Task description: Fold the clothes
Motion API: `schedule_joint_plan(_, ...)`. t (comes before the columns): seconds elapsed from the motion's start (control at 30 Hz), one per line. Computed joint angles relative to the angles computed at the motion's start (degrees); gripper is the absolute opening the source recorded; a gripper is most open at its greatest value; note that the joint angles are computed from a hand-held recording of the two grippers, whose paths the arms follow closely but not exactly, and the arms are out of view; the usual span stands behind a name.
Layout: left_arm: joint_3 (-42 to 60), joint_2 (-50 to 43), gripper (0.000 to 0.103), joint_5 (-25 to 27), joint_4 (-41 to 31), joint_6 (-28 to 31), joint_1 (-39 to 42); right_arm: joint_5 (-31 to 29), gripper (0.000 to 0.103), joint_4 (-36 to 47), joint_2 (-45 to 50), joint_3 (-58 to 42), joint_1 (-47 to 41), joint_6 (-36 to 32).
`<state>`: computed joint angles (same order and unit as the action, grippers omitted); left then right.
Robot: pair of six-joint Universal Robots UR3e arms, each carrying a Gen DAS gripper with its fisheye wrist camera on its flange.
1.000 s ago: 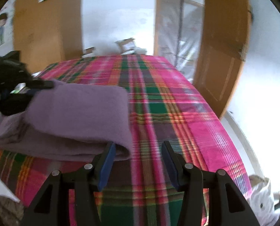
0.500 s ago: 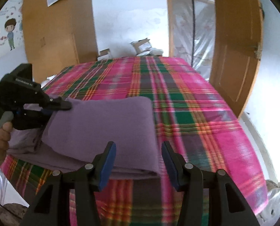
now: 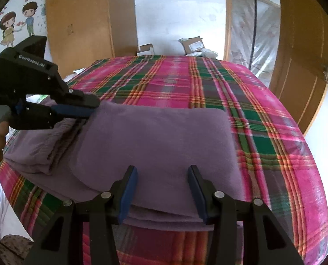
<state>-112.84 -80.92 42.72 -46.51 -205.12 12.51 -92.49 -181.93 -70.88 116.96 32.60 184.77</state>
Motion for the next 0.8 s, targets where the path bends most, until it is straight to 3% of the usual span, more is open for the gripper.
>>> schedule_joint_plan(0.17,-1.5,2.4,0.015,1.5,2.4,-1.8,1.3,1.7,0.049,2.1,3.4,-6.0,1.2,-0.9)
schedule_joint_plan(0.3,0.0,0.4,0.015,0.5,2.9,-1.3,2.4,4.3,0.049,6.4,6.9,-12.3,1.7,-1.2)
schedule_joint_plan(0.4,4.6,-5.7,0.015,1.1,8.0,-5.2,-1.0,8.6,0.048,8.2,7.7,-14.2,0.8,-1.5)
schedule_joint_plan(0.53,9.3,-9.7,0.015,3.1,10.1,-6.5,-4.5,13.9,0.043,8.3,3.7,-10.7,-3.5,-0.2)
schedule_joint_plan(0.63,10.7,-10.1,0.015,2.2,8.5,-4.7,-5.7,14.1,0.043,5.2,-2.2,-4.1,-8.3,1.4)
schedule_joint_plan(0.7,8.7,-7.5,0.015,0.5,5.2,-1.3,-4.3,10.8,0.042,4.1,-5.2,-0.8,-10.9,2.1)
schedule_joint_plan(0.8,10.1,-9.8,0.015,1.6,6.2,0.3,-5.9,10.6,0.033,6.4,-7.5,0.7,-14.9,2.4)
